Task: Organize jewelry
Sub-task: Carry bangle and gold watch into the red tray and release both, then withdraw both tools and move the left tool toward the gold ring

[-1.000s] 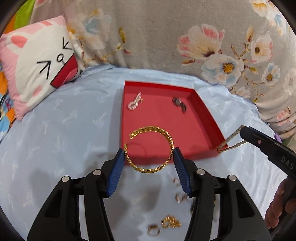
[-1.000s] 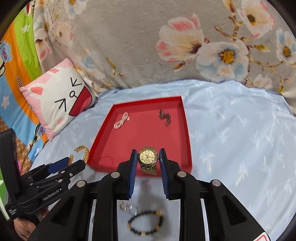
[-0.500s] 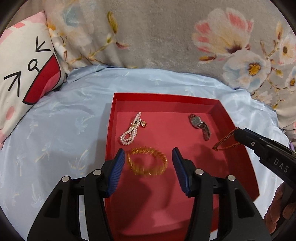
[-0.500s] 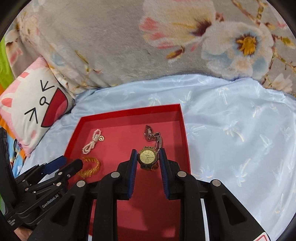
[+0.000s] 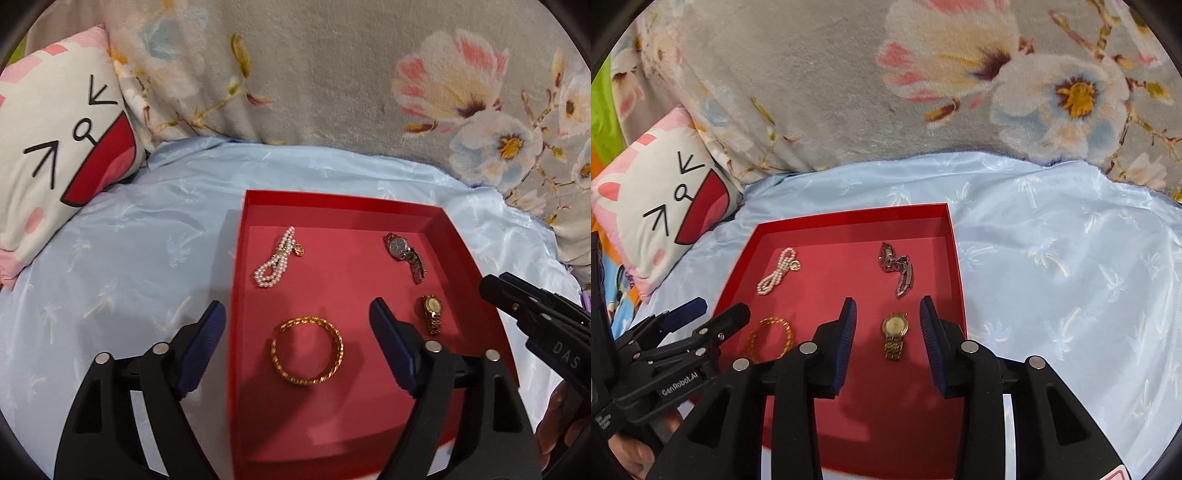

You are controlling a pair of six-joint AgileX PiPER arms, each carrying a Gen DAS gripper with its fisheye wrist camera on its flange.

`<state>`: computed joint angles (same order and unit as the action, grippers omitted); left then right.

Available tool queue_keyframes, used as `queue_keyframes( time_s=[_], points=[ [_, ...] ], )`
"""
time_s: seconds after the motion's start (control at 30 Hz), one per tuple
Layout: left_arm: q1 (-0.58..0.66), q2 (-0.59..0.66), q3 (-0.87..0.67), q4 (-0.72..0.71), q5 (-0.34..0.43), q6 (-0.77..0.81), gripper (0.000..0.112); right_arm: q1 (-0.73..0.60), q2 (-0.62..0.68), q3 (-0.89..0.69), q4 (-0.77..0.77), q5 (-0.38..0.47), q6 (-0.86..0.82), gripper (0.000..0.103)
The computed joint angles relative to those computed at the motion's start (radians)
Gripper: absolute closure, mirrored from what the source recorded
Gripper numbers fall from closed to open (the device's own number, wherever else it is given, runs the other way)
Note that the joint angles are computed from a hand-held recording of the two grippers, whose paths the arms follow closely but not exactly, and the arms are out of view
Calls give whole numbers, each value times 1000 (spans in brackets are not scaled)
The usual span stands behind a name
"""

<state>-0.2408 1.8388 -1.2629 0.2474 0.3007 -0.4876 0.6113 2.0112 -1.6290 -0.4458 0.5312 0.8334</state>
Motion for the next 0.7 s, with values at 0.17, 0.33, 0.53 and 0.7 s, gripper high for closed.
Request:
queue_keyframes(
  time_s=[0.17,0.33,0.53,0.7],
  points=[
    [23,-163,186,-16,-60,10,32,54,-185,264,-165,-71,202,60],
    [17,-332,401,154,-73,-176,27,126,-348,551,-363,-107,500,59],
    [1,-468,606,199,-85,-273,27,268,-450,778,-495,-69,785,58],
    [-82,-566,744,315,-69,-409,27,392,-459,844,-533,-18,909,59]
  ],
)
